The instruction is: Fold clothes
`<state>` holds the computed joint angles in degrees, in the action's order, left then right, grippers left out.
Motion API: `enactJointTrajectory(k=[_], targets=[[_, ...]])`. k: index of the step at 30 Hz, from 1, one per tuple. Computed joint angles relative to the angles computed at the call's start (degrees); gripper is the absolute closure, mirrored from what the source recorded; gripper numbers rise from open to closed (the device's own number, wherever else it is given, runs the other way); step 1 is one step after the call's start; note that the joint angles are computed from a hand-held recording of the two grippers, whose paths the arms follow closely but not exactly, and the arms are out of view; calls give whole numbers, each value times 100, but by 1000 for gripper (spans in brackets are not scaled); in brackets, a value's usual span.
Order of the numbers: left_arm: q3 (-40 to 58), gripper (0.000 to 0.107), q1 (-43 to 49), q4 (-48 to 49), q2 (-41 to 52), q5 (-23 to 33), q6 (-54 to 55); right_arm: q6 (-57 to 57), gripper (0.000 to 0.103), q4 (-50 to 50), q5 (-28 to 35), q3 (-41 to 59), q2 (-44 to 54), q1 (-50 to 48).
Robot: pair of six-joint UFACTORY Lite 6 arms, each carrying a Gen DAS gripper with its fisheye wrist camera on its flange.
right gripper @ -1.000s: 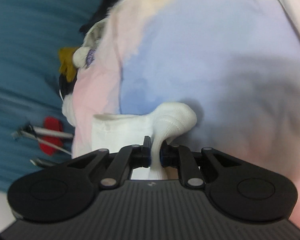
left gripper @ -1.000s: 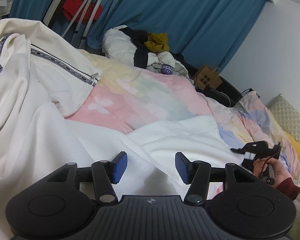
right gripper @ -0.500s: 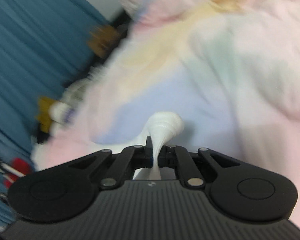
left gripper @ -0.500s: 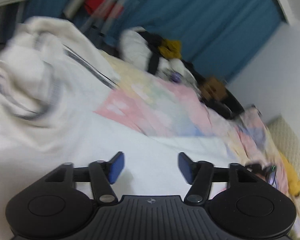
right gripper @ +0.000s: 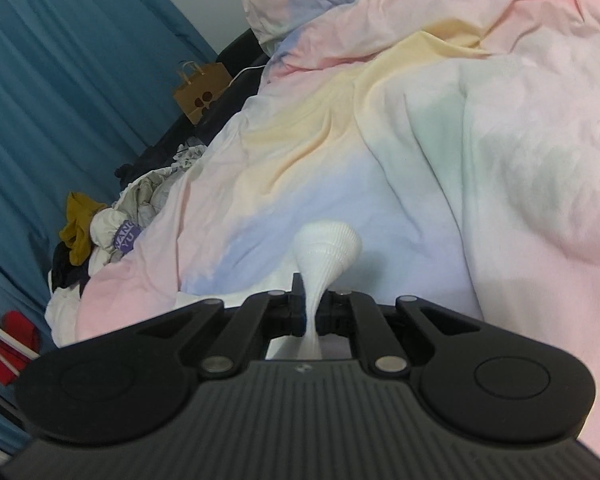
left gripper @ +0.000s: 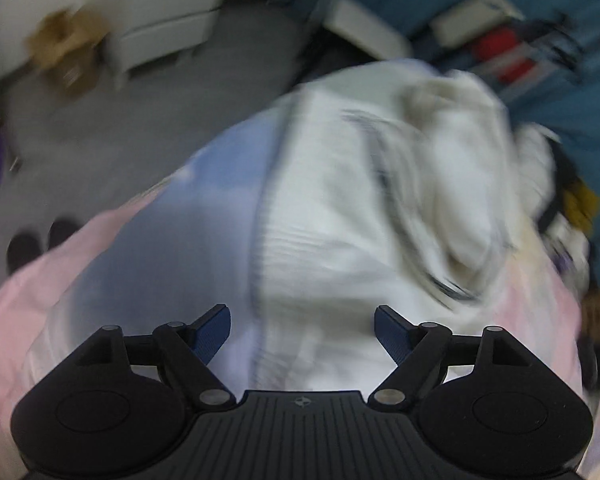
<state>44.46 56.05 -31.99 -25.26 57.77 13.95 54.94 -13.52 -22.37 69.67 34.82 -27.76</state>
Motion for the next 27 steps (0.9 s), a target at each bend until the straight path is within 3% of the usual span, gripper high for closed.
enactJointTrajectory(k=[3,10,11,13,14,16,17,19,23,27], targets=[[38,32,644,-1117,844,-216,885,119,97,-124,-3,-110,-95,-28],[885,30,417,-3280,2814,-1449,2682,-326,97,216,-31,-206,-185,84],[1081,32,292,-3528,3078,-1568,2888,-445,97,314,-19,-196,-177,111],[1371,49,-40,-3854,3398,-1790,3154,-733,97,572,61,-120,-112,167],[1431,67,-292,-3750,3336,-2146,3102,-886,97,724,128,-69,-68,198],[1696,83,-713,-3506,3207,-2610,3020,-1127,97,959,216,5,-2,236],[1894,98,-886,-3405,3154,-2744,3030,-1225,97,1055,244,31,24,248],[2603,99,-1183,-2645,3196,-2863,2339,-1301,97,1137,260,53,49,250],[4830,99,-1804,-247,3935,-2800,-60,-1324,97,1212,226,25,28,229],[7229,97,-2370,2152,5411,-2075,-2313,-1528,97,1516,224,-8,3,238]])
